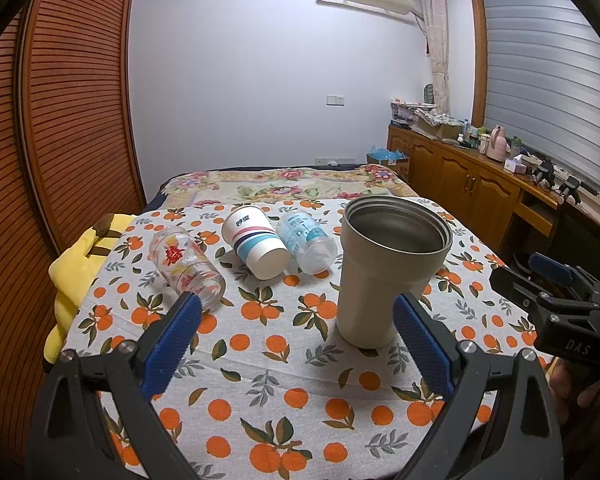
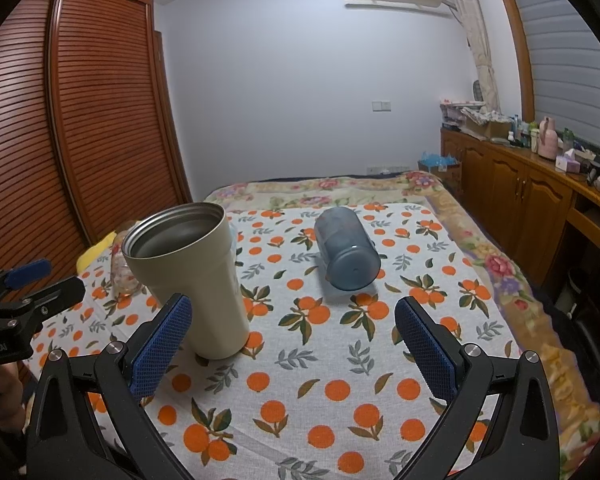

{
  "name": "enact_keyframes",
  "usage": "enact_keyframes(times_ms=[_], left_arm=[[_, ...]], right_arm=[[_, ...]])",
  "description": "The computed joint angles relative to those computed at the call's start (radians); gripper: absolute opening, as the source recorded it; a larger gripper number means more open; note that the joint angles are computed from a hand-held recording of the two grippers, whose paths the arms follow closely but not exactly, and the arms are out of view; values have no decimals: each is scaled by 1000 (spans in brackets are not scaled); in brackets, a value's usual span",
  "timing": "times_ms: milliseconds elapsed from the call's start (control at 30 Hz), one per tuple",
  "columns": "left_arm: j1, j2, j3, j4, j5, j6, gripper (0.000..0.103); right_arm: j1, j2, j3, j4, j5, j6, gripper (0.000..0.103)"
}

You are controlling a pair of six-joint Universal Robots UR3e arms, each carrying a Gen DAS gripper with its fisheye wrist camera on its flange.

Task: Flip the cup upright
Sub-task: 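Open the right gripper and withdraw it from the tumbler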

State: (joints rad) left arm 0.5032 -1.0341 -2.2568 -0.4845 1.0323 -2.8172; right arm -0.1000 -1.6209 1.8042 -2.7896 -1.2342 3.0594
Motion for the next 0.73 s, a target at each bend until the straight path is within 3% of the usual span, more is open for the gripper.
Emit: enact_keyframes(times_ms=[733], left_arm=[[2,12,-3,-3,2,-5,97]], right_arm=[[-2,-1,-1,2,2,0,103]])
